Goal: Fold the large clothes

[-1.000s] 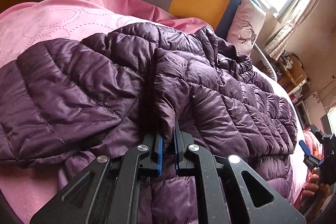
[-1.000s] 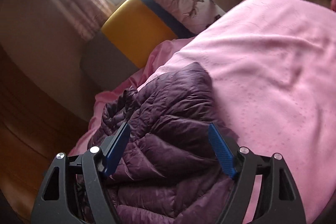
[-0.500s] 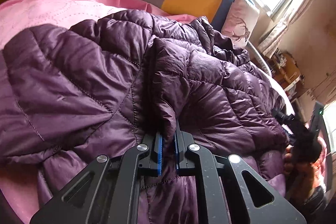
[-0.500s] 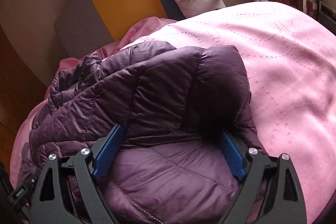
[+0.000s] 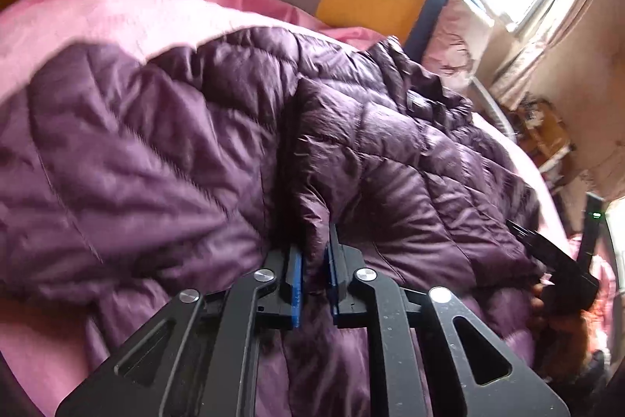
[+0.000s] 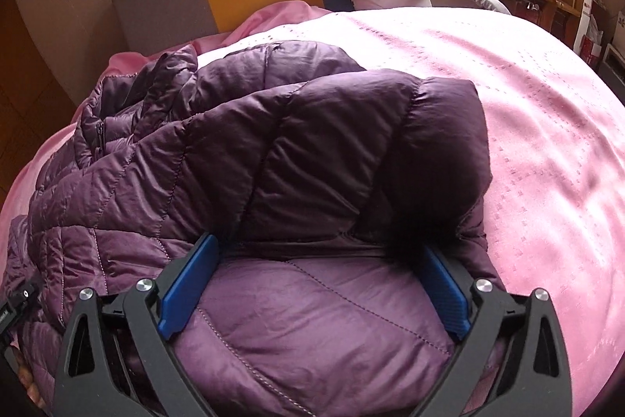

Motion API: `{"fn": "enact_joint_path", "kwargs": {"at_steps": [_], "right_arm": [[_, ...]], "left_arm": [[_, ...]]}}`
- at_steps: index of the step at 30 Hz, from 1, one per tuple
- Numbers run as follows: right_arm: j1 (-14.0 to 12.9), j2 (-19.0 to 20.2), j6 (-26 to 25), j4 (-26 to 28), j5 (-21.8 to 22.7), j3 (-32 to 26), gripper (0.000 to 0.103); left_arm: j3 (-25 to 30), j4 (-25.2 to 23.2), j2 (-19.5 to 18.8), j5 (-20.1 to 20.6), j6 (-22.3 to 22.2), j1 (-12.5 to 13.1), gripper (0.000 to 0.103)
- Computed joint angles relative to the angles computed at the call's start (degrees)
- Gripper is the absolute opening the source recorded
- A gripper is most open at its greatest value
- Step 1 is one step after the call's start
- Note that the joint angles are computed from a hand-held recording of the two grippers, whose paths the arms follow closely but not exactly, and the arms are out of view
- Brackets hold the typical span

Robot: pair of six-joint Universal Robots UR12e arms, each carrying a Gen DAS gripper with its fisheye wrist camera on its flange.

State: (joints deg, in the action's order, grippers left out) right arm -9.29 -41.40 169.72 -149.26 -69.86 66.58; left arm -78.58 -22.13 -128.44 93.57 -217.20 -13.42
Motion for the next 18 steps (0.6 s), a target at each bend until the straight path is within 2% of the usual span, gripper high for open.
{"fn": "enact_joint_path", "kwargs": {"at_steps": [1, 2, 3, 4, 6, 7, 8, 11, 13, 15, 18], "right_arm": [[0.2, -0.4, -0.3, 0.0, -0.8, 0.3, 0.1], [0.1, -0.7, -0.9, 0.2, -0.7, 0.5, 0.101], [-0.1, -1.1, -1.0, -0.3, 0.1, 1.0, 0.101], [-0.3, -1.6, -0.3, -1.8, 0.9, 1.8, 0.101], [-0.5, -2.2, 1.0, -5.7, 2.0, 3.1, 0.101], [-0.5, -2.2, 1.4, -7.3, 2.1, 3.3, 0.101], [-0.3, -2.0, 1.3, -7.9, 1.9, 2.9, 0.101], [0.8, -0.5, 0.8, -6.9, -0.9, 0.3, 0.101], [1.6, 0.8, -0.4, -3.8, -3.5, -2.1, 0.101], [1.9, 1.8, -1.6, -1.2, -4.3, -3.6, 0.101], [2.1, 2.6, -1.9, -1.0, -4.8, -4.4, 0.101]], "left_arm": [[0.6, -1.5, 0.0, 0.2, -0.3, 0.0, 0.013], [0.9, -2.7, 0.2, 1.4, -1.0, -0.2, 0.018], [1.1, -3.5, 0.7, 4.8, -1.4, -0.8, 0.024], [0.7, -2.7, 1.2, 8.0, -0.8, -1.3, 0.028], [-0.4, 0.8, 1.8, 13.1, 1.0, -2.2, 0.047], [-0.6, 2.7, 1.8, 14.3, 2.4, -2.5, 0.049], [-0.3, 3.5, 1.7, 14.1, 4.0, -2.4, 0.049], [2.4, 1.1, 0.2, 11.4, 6.9, -2.2, 0.049], [4.9, -2.7, -1.5, 9.9, 7.7, -2.0, 0.049], [6.7, -7.2, -2.8, 8.4, 6.7, -1.7, 0.049], [5.1, -4.6, -2.8, 7.1, 5.4, -1.2, 0.049]]}}
